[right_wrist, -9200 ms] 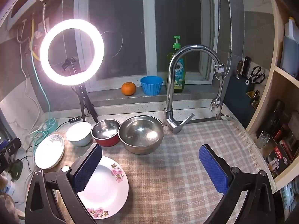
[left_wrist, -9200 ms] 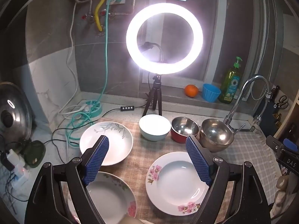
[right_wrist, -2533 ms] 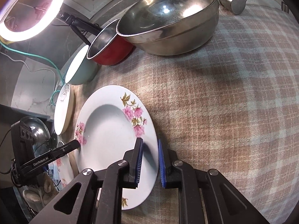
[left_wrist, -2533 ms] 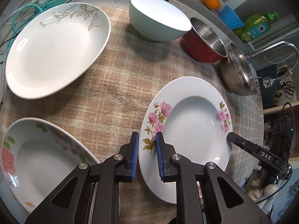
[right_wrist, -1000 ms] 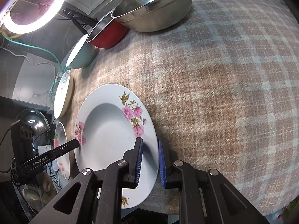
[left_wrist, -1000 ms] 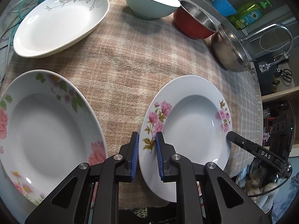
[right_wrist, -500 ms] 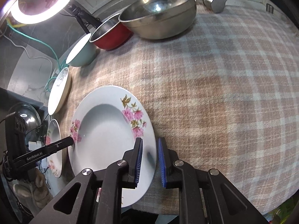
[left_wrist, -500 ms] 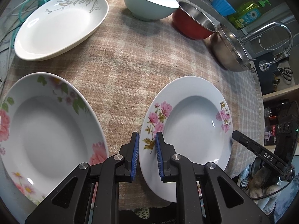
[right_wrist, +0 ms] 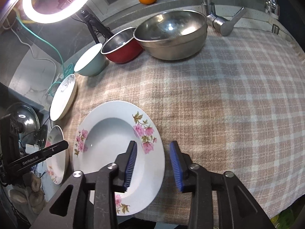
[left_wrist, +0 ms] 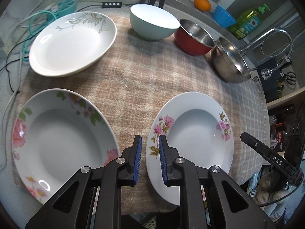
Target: Organize plates and bowls
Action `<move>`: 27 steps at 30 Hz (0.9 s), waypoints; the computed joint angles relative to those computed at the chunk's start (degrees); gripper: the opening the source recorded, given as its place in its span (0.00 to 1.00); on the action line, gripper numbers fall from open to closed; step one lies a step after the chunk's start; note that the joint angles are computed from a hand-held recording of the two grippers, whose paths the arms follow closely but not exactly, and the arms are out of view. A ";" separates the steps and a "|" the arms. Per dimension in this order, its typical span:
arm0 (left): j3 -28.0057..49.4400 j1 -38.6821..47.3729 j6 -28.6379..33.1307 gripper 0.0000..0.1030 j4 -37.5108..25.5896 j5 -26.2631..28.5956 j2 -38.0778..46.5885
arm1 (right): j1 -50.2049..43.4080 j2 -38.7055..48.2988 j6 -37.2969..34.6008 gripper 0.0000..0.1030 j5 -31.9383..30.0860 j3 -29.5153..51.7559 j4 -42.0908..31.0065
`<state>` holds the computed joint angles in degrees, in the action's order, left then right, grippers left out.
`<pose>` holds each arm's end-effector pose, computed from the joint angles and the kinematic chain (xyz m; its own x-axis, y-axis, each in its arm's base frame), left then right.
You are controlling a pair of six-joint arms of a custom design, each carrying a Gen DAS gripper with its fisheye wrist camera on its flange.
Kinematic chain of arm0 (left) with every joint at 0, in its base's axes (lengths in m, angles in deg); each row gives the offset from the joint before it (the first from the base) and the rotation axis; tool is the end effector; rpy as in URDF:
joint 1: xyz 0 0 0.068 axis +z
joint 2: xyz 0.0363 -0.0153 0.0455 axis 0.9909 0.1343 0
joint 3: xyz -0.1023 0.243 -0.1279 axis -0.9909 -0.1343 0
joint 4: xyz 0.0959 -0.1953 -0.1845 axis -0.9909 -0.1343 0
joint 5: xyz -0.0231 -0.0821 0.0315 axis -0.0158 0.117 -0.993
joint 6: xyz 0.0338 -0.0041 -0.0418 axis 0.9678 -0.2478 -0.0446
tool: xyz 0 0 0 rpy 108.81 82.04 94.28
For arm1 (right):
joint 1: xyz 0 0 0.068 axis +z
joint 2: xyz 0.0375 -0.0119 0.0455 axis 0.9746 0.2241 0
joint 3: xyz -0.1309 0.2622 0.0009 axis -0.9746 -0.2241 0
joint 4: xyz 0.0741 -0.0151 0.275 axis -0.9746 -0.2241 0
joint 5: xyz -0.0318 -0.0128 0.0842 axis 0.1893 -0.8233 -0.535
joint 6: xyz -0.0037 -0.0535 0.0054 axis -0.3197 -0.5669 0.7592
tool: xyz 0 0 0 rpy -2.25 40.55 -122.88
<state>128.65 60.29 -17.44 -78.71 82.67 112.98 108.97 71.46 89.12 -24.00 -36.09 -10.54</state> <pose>0.2633 -0.1161 0.1742 -0.9596 0.0971 -0.2640 0.1840 0.9267 -0.3278 0.2019 0.1244 0.1758 -0.8603 0.3892 -0.3293 0.2624 0.8918 0.3687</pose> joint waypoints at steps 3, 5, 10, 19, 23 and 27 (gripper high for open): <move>-0.92 1.61 0.15 0.16 -0.16 -0.07 -2.10 | -0.36 0.09 -0.13 0.35 -0.75 0.17 1.35; -1.76 3.15 0.27 0.16 -0.34 0.03 -3.67 | -0.03 0.50 -0.21 0.35 -0.53 0.48 2.41; -4.41 8.16 0.79 0.16 -1.24 -0.09 -8.48 | 2.40 2.60 -1.31 0.35 1.67 2.62 3.75; -8.37 19.89 3.99 0.18 -3.57 0.09 -14.85 | 8.51 12.15 -6.96 0.35 2.33 12.47 4.52; -9.76 25.05 5.77 0.18 -4.38 0.84 -16.74 | 10.00 17.58 -9.20 0.35 -0.79 17.40 5.09; -10.94 29.16 7.73 0.19 -4.52 0.44 -18.20 | 11.99 22.22 -10.56 0.35 -2.36 21.85 5.45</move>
